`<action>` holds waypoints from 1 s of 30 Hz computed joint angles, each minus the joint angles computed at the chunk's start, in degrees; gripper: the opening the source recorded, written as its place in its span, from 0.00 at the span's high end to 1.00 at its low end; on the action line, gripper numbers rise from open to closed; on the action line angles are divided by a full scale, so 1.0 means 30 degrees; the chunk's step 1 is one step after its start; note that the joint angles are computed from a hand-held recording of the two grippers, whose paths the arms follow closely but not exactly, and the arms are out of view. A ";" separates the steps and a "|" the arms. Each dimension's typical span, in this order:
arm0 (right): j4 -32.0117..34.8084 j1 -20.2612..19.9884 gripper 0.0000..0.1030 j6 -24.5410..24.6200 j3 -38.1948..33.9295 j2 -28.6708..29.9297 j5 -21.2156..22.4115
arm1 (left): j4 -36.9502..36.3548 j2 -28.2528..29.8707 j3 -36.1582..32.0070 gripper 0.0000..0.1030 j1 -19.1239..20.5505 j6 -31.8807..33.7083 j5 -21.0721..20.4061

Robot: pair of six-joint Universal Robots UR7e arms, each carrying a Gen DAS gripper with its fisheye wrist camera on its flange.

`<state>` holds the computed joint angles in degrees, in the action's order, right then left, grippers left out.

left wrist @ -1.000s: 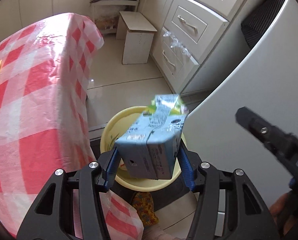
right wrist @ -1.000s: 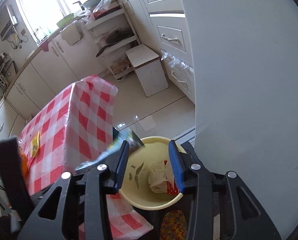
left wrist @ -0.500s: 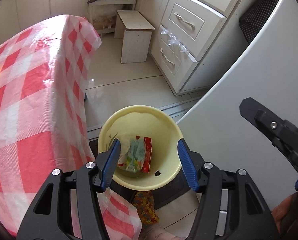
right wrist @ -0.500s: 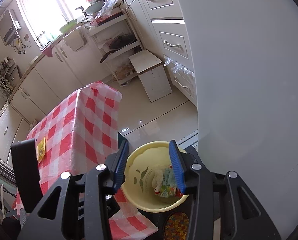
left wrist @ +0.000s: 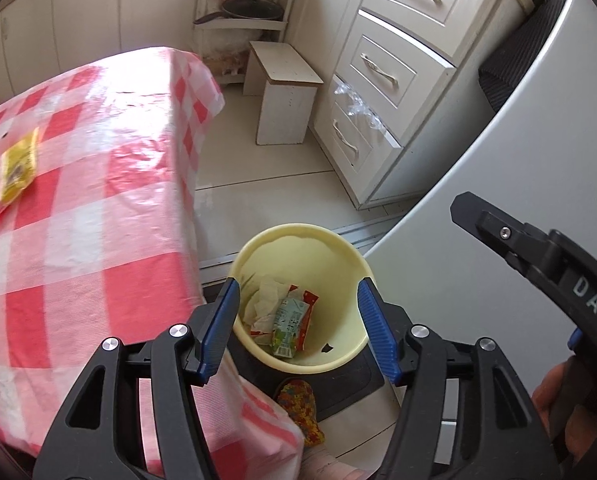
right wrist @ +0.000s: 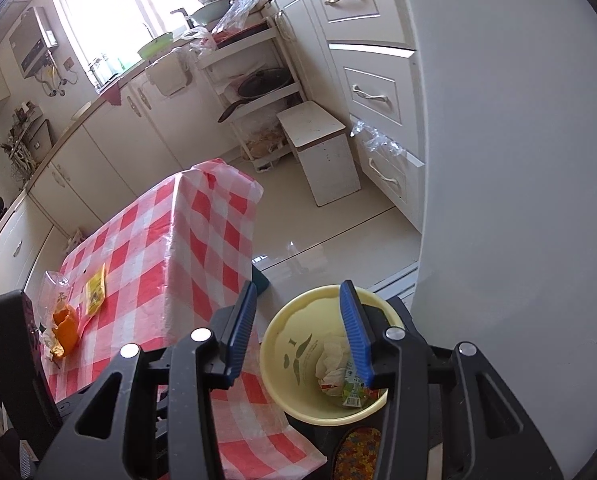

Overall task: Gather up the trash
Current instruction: 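Move both open tools back over the table toward the orange peels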

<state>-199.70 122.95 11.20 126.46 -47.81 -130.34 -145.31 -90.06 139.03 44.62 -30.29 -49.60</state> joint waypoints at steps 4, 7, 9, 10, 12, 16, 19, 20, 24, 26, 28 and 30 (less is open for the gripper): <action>0.0405 0.0357 0.56 -0.0179 -0.0542 0.0428 0.0052 | 0.1003 -0.1576 0.0276 0.43 0.0016 -0.0456 0.0388; 0.0695 0.0620 0.56 -0.0257 -0.0908 0.0762 0.0090 | 0.1717 -0.2627 0.0374 0.43 0.0116 -0.0737 0.0701; 0.0894 0.0806 0.56 -0.0282 -0.1142 0.0985 0.0093 | 0.2226 -0.3364 0.0479 0.42 0.0188 -0.0881 0.0914; 0.1023 0.0917 0.56 -0.0332 -0.1316 0.1125 0.0101 | 0.2547 -0.3804 0.0493 0.42 0.0289 -0.0910 0.1050; 0.1255 0.1125 0.56 -0.0320 -0.1590 0.1369 0.0113 | 0.3103 -0.4597 0.0561 0.42 0.0439 -0.0971 0.1249; 0.1762 0.1519 0.56 -0.0505 -0.2306 0.1966 0.0294 | 0.4941 -0.6961 0.0623 0.42 0.0682 -0.1375 0.2071; 0.2252 0.1799 0.56 -0.0675 -0.2955 0.2491 0.0565 | 0.6334 -0.8663 0.0520 0.42 0.0950 -0.1770 0.2827; 0.2506 0.1926 0.56 -0.0770 -0.3282 0.2755 0.0686 | 0.6913 -0.9280 0.0464 0.42 0.1040 -0.1938 0.3146; 0.3283 0.2371 0.56 -0.1025 -0.4271 0.3550 0.1077 | 0.8481 -1.1355 -0.0123 0.41 0.2040 -0.2411 0.4154; 0.3626 0.2586 0.55 -0.1204 -0.4812 0.3996 0.1309 | 0.8956 -1.2189 -0.0497 0.40 0.2711 -0.2523 0.4794; 0.3959 0.2770 0.55 -0.1283 -0.5243 0.4363 0.1514 | 0.9082 -1.2758 -0.0845 0.40 0.3406 -0.2509 0.5293; 0.4389 0.2986 0.55 -0.1366 -0.5743 0.4776 0.1733 | 0.9145 -1.3084 -0.1104 0.39 0.3967 -0.2525 0.5719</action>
